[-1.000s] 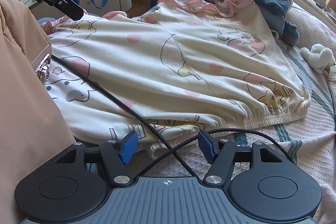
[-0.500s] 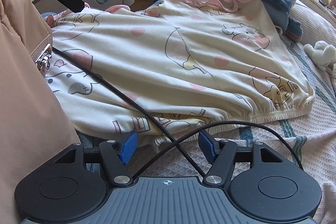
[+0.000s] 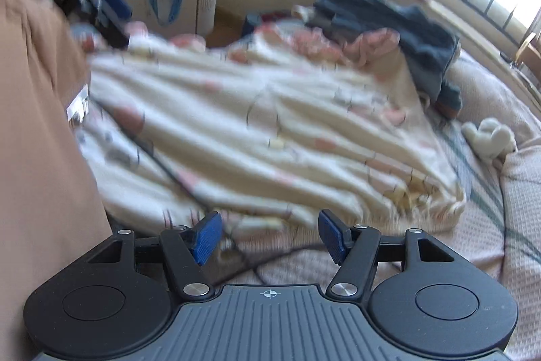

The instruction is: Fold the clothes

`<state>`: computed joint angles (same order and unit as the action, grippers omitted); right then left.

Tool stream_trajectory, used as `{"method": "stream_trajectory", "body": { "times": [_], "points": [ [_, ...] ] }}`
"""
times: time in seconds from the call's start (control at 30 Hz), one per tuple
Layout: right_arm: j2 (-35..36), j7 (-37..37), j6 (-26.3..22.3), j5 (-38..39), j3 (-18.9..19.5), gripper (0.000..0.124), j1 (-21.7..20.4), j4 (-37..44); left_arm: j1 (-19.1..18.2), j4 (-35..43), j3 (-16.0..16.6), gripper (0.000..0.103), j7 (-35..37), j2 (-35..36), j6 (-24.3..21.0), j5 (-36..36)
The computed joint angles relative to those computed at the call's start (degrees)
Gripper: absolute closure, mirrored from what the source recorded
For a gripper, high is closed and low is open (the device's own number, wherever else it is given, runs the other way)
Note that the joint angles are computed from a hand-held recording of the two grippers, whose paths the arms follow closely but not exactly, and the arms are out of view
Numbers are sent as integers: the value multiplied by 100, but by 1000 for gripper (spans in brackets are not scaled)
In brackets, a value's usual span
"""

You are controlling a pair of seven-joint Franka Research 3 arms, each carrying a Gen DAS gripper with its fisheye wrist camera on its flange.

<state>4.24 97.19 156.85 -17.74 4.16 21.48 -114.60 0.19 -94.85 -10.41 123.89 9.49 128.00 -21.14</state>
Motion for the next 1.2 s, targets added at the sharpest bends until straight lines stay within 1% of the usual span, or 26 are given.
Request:
{"method": "stream_trajectory", "body": {
  "times": [0.03, 0.07, 0.1, 0.17, 0.2, 0.23, 0.27, 0.3, 0.37, 0.47, 0.5, 0.6, 0.7, 0.77, 0.83, 0.93, 1.07, 1.13, 1.2],
  "points": [
    [22, -92, 112, 91, -4, 61, -29, 50, 20, -20, 28, 14, -88, -44, 4, -3],
    [112, -237, 93, 129, -7, 61, -45, 181, 40, -40, 56, 14, -177, -88, 7, -5],
    [238, -242, -92, -77, -50, 61, -13, 341, 44, -113, 88, 14, -274, -167, 74, 70],
    [464, -372, -497, -352, -124, 69, 46, 589, 39, -329, 155, 14, -440, -375, 259, 293],
    [519, -552, -704, -253, -117, 74, 38, 639, 40, -408, 191, 14, -533, -467, 293, 403],
    [580, -718, -914, -168, -116, 76, 33, 697, 41, -483, 227, 14, -625, -555, 319, 510],
    [632, -892, -1106, -73, -111, 76, 25, 744, 51, -554, 258, 13, -673, -646, 290, 540],
    [587, -1199, -1165, 181, -60, 76, -22, 675, 60, -624, 291, 13, -713, -735, 250, 558],
    [486, -1809, -1467, 562, 36, 77, -48, 619, 62, -777, 340, 13, -588, -902, 92, 481],
    [181, -2550, -1562, 1049, 156, 78, -36, 269, 32, -1013, 415, 13, -209, -1102, -97, 198],
    [59, -2793, -1387, 1133, 191, 79, -18, 70, 13, -1071, 438, 13, -70, -1126, -169, 69],
    [-78, -2690, -747, 386, 188, 80, 117, -297, -32, -1181, 455, 13, -62, -1135, -216, 150],
    [-64, -2927, -285, 128, 180, 82, 128, -420, -39, -1235, 484, 13, -64, -1138, -293, 169],
    [15, -3241, -360, 116, 181, 84, 127, -321, -38, -1256, 503, 13, 4, -1131, -387, 31],
    [117, -3434, -477, -26, 143, 90, 133, -226, -37, -1304, 505, 13, -4, -1121, -390, -33],
    [252, -3737, -615, -177, 91, 94, 141, -114, -37, -1410, 498, 13, -89, -1140, -320, 69],
    [258, -3948, -464, -24, 75, 94, 137, -197, -2, -1437, 523, 13, -210, -1038, -401, -42],
    [253, -3941, -385, -28, 57, 94, 149, -240, 12, -1469, 504, 13, -384, -972, -330, 111],
    [219, -3917, -315, -20, 45, 95, 150, -295, 52, -1492, 512, 13, -371, -908, -249, 19]
  ]
}}
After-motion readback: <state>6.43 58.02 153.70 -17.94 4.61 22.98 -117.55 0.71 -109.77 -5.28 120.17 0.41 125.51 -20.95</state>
